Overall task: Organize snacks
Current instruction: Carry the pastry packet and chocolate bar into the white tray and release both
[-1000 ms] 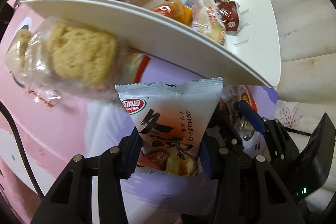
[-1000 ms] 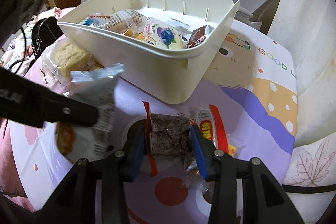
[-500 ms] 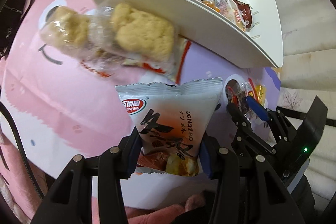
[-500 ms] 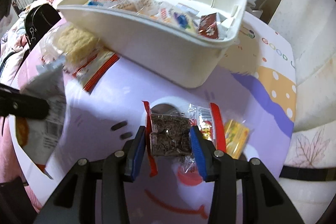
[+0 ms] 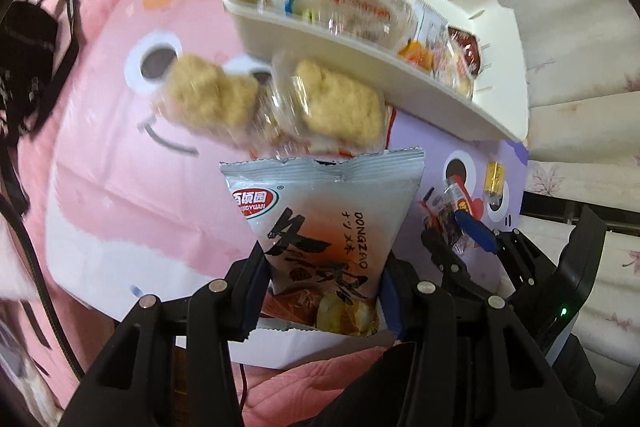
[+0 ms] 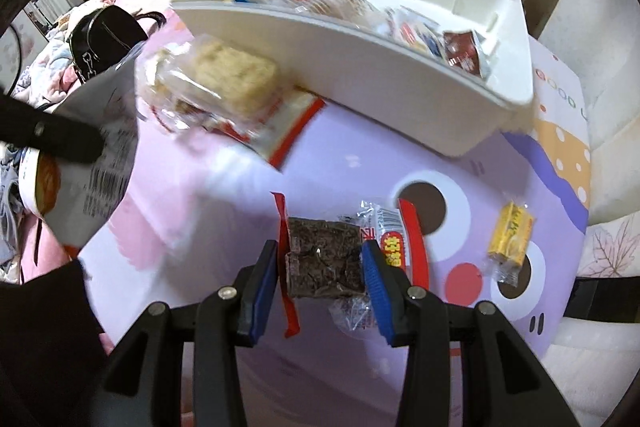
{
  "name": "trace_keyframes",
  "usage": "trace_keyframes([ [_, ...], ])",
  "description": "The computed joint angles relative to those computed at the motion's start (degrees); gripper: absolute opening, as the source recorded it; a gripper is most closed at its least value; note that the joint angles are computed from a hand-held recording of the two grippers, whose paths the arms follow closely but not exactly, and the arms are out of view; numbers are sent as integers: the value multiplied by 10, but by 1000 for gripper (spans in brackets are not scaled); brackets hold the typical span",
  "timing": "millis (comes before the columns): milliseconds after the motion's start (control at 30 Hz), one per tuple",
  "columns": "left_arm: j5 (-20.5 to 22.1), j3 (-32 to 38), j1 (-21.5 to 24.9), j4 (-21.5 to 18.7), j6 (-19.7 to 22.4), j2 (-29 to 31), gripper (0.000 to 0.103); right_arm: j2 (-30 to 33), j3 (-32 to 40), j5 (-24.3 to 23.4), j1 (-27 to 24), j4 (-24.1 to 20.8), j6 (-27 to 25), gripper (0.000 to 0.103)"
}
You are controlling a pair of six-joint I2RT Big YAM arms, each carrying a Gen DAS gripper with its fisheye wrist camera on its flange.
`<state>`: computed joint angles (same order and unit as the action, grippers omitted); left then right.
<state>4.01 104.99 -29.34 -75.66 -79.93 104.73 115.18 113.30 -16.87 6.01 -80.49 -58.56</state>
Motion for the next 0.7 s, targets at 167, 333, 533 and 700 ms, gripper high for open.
trace_keyframes([
  [167,-7,12,28,-35,66,-14,47,-25,-17,-13,18,10,33,43],
  [333,-7,38,59,-70,144,-11,47,-38,-16,-26,35,16,79,43],
  [533,-9,67,97,-96,232,-5,47,-46,0,-67,57,39,156,43],
  [700,-18,101,125,-120,286,11,47,-54,6,-81,74,78,212,43],
])
